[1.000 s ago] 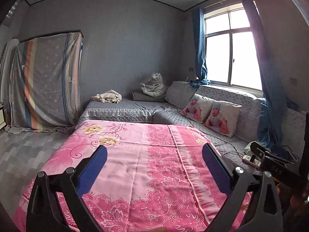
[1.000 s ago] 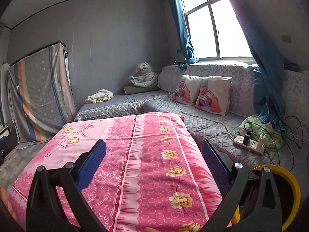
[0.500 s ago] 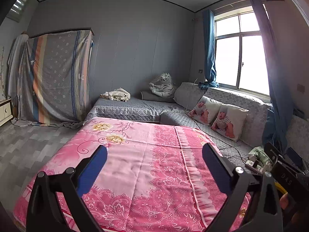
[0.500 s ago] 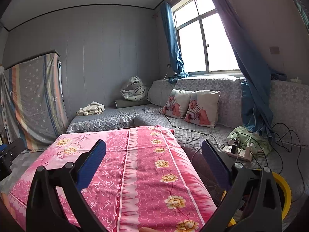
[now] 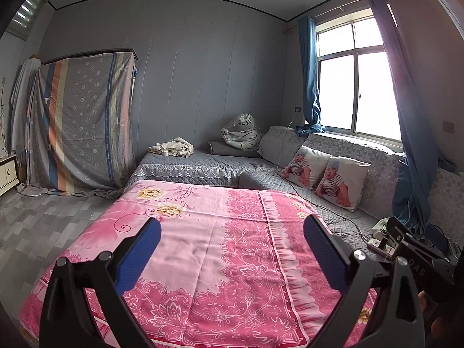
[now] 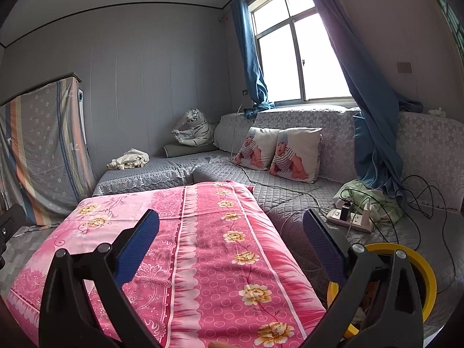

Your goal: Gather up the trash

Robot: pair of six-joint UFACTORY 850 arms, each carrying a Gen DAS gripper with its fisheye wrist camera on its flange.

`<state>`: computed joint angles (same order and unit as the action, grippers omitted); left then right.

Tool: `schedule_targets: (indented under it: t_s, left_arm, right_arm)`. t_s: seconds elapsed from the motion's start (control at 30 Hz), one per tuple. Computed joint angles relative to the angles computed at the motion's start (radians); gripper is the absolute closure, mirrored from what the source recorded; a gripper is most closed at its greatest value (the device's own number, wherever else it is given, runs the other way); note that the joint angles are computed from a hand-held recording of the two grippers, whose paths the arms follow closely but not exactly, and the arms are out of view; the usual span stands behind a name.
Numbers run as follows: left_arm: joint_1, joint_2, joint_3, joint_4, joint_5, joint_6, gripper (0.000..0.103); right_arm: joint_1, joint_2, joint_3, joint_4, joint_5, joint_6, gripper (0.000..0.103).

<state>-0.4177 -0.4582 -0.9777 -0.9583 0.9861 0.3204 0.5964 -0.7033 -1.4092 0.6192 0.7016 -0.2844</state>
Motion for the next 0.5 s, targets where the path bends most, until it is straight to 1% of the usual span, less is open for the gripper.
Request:
schedule_targets:
  t_s: [0.5]
  left_arm:
    - [0.005,0.002,0.009,0.016,-0.011,-0.025,0.008]
  right_arm:
    - [-0.003,-0.015,-0.015,-0.002,-0.023,0.003,0.008]
